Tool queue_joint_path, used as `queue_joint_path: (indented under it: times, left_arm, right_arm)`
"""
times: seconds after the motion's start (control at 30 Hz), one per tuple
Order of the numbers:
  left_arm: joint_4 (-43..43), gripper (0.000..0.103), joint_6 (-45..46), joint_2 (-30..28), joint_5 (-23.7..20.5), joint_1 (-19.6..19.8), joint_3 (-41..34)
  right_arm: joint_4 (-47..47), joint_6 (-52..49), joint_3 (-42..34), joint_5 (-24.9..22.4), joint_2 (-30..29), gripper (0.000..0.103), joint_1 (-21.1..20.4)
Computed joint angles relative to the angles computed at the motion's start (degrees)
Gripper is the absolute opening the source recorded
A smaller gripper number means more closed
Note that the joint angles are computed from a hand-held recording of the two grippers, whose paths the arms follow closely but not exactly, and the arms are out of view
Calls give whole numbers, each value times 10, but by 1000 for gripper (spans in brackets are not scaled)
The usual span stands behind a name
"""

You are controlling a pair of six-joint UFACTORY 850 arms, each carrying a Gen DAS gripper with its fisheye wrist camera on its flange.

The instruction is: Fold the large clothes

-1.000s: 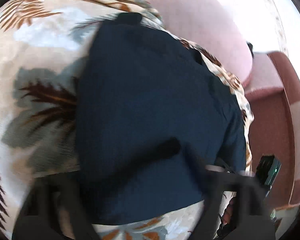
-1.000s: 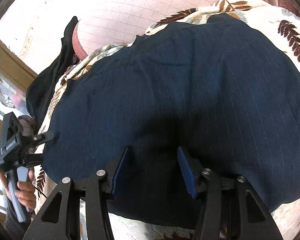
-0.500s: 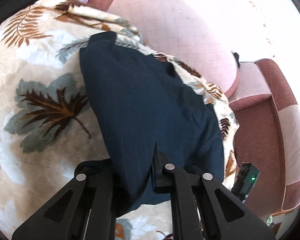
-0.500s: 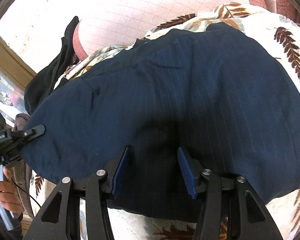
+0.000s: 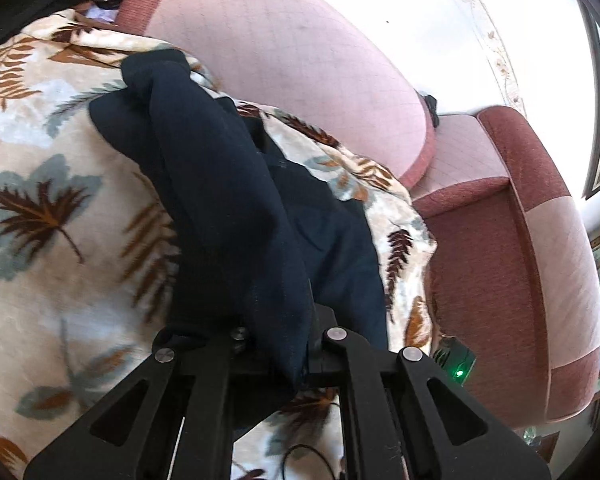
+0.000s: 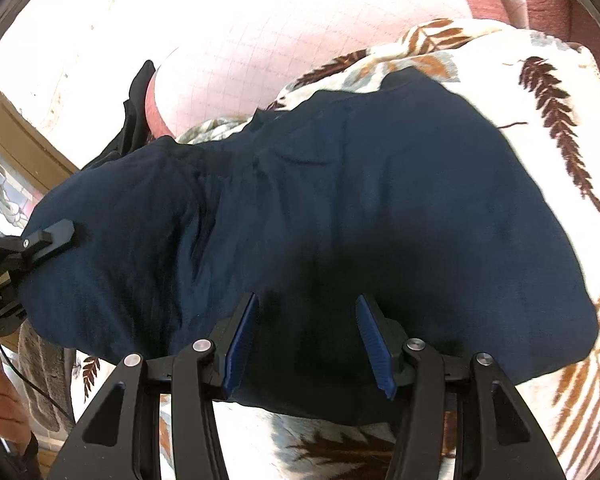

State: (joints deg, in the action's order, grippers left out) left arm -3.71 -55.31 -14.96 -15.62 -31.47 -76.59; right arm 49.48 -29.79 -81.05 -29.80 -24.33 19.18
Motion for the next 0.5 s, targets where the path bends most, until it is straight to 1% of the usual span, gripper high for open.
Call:
queue_joint_path:
  times: [0.07, 0.27, 0.4, 0.5]
  left_arm:
    - [-4, 5, 5, -14, -6, -8, -21]
    - [-58, 5, 63, -68, -24, -29, -96]
    - [-91, 5, 99, -111, -38, -40, -143]
    - [-157, 5, 153, -146, -45, -43, -167]
  right_arm:
    - [15, -9, 8, 1, 6, 53, -10]
    - [48, -24, 31, 6, 23, 52, -42]
    - [102, -62, 45, -16, 28, 51, -66]
    - [123, -79, 51, -32, 28, 51, -76]
